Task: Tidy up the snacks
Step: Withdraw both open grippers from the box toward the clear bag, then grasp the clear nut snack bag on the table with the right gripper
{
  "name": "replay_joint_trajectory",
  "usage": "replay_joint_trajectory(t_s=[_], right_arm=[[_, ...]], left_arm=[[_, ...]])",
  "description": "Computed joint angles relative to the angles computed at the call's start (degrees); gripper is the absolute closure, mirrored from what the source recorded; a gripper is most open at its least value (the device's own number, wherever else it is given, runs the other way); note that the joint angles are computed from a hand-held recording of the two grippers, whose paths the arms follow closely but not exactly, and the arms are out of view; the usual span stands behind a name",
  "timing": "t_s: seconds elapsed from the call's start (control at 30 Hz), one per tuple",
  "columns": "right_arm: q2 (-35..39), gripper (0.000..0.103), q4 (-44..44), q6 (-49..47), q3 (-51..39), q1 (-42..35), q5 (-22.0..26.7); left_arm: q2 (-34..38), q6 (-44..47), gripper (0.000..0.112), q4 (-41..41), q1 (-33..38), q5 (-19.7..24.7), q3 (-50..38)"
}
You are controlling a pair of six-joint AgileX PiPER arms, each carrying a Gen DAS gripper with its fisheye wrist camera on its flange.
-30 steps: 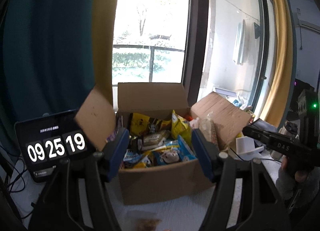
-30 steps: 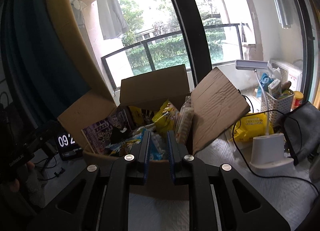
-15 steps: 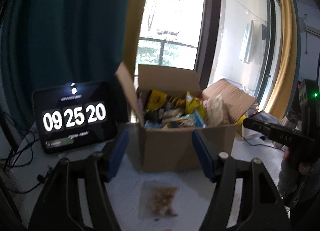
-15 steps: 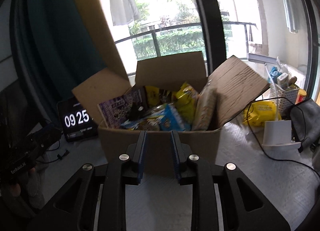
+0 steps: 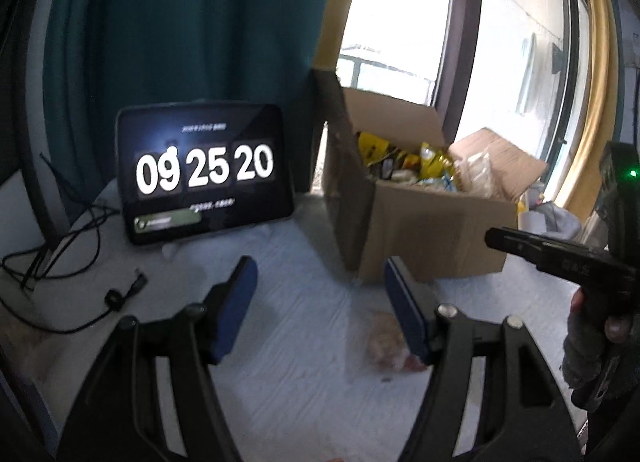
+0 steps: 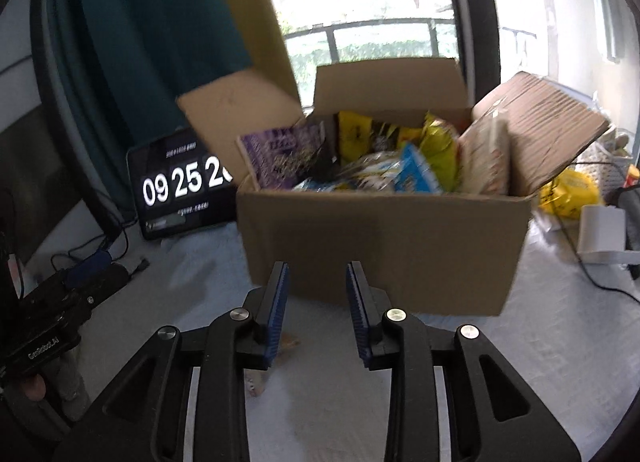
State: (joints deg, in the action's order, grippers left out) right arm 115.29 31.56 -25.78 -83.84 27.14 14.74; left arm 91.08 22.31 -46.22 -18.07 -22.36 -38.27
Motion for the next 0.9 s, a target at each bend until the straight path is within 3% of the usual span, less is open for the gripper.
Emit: replay_joint_trajectory(t_s=[0.23,0.33,0.63,0.73,0.9], right_arm=[[4.6,0.069,-6.2,7.8,-2.2,2.9,1.0],[6.4,0.057,-8.0,10.2,-3.2,4.0,1.7],[10.3,0.054,-14.0,17.4,-6.0,6.1,3.6],[11.9,0.042,-15.7,19.2,-7.6,6.9,4.5],[14.3,0.041,-18.3,22.2,-10.4,7.8,6.1]], left_arm=[[0.4,-4.6,0.045,5.4,2.2,-1.1,3.9],[1.7,-5.5,0.045,6.3,3.0,-1.6,4.4],[5.5,-8.5,0.045,11.1,4.4,-0.6,3.1],[6.6,-11.0,0.045,13.7,4.8,-0.5,2.9],[8.5,-14.1,0.045,17.1,5.6,-0.6,2.3]])
